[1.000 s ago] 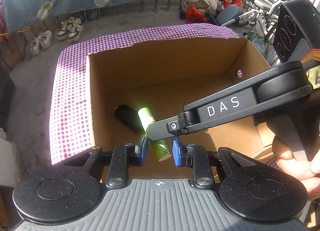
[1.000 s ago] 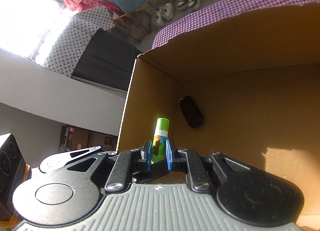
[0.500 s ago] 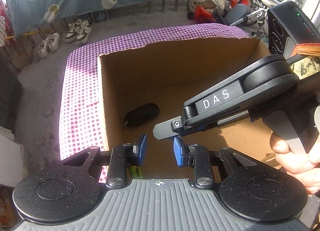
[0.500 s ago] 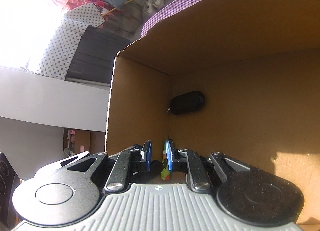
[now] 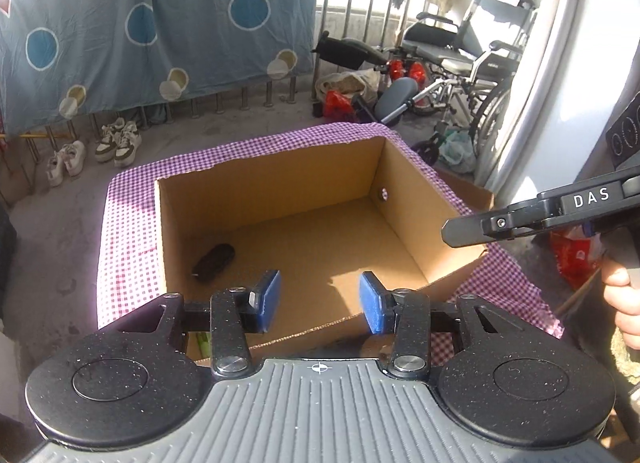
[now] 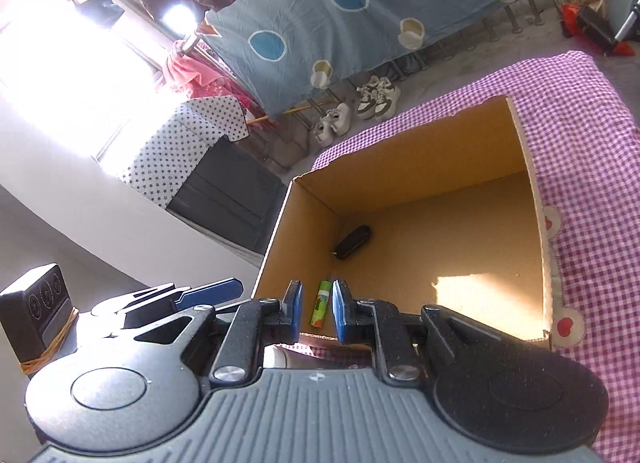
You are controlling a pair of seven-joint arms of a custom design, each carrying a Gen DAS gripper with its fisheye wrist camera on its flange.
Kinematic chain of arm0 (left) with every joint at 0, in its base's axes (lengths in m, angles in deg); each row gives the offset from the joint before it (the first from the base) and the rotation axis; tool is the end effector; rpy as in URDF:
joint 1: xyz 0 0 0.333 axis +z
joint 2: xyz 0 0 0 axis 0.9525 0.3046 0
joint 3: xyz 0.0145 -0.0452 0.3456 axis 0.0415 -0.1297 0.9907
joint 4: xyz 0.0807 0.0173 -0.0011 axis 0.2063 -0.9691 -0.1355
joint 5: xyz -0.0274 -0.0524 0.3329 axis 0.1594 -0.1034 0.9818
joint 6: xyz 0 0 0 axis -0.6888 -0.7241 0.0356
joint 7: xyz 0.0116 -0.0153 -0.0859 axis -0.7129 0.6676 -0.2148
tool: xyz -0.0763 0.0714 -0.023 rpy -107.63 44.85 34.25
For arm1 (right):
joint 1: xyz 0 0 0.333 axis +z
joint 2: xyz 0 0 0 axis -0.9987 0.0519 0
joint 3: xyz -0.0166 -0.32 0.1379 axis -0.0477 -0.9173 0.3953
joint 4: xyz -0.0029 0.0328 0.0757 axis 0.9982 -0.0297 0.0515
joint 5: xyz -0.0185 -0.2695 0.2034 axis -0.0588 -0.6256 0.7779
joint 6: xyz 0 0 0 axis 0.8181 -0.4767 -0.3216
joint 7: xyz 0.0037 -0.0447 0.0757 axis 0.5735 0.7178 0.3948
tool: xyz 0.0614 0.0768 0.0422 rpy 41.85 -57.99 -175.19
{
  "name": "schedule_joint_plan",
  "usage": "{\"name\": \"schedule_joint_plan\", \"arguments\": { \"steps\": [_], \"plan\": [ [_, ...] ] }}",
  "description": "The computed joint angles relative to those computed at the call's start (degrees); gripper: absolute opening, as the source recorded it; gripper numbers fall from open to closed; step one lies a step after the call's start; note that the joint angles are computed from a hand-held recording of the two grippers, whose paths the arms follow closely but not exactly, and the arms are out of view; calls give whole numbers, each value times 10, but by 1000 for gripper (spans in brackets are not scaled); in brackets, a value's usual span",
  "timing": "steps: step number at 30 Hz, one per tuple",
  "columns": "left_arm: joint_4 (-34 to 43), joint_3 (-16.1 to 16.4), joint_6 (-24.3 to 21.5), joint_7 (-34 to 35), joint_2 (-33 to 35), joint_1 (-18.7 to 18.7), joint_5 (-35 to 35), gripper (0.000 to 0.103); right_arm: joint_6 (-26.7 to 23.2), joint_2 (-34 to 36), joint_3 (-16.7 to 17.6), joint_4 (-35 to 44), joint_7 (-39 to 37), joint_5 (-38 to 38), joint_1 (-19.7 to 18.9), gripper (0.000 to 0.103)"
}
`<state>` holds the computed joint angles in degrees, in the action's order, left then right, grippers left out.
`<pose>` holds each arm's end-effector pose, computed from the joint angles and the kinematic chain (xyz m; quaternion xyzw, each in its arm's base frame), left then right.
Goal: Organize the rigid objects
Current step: 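Move the right gripper back to the black cylinder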
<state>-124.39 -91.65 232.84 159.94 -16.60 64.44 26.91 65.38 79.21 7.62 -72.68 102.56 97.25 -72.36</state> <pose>0.4726 -0.1014 0.5598 -0.5696 0.7259 -0.3393 0.1830 0.5675 0.2465 0.5562 -0.6833 0.5533 0.1074 0.4641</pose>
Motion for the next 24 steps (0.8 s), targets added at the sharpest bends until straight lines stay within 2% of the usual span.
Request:
{"name": "schedule_joint_plan", "arguments": {
  "steps": [3,6,9,12,14,17,21,24],
  "plan": [
    [-30,16,7,73,-23,-47,-95,43,30,-64,-5,-91,-44,45,-1,19],
    [-53,21,7,127,-31,-81,-171,43,64,-100,-17,-158,-69,81,18,19],
    [-78,8,22,167,-25,-99,-212,43,93,-114,-24,-210,-85,117,40,21],
    [-93,-13,39,166,-4,-103,-215,43,118,-98,-24,-230,-67,119,59,21],
    [-100,-27,52,155,10,-103,-202,43,149,-89,-18,-247,-54,113,71,21],
    [-121,-57,91,77,29,-86,-114,41,163,-65,-12,-243,-40,106,76,21],
    [-128,-70,108,-21,50,-69,3,39,171,-41,-4,-229,-6,69,78,21],
    [-125,-59,105,-6,59,-85,-12,37,190,-28,2,-222,36,9,80,21]
  ]
}}
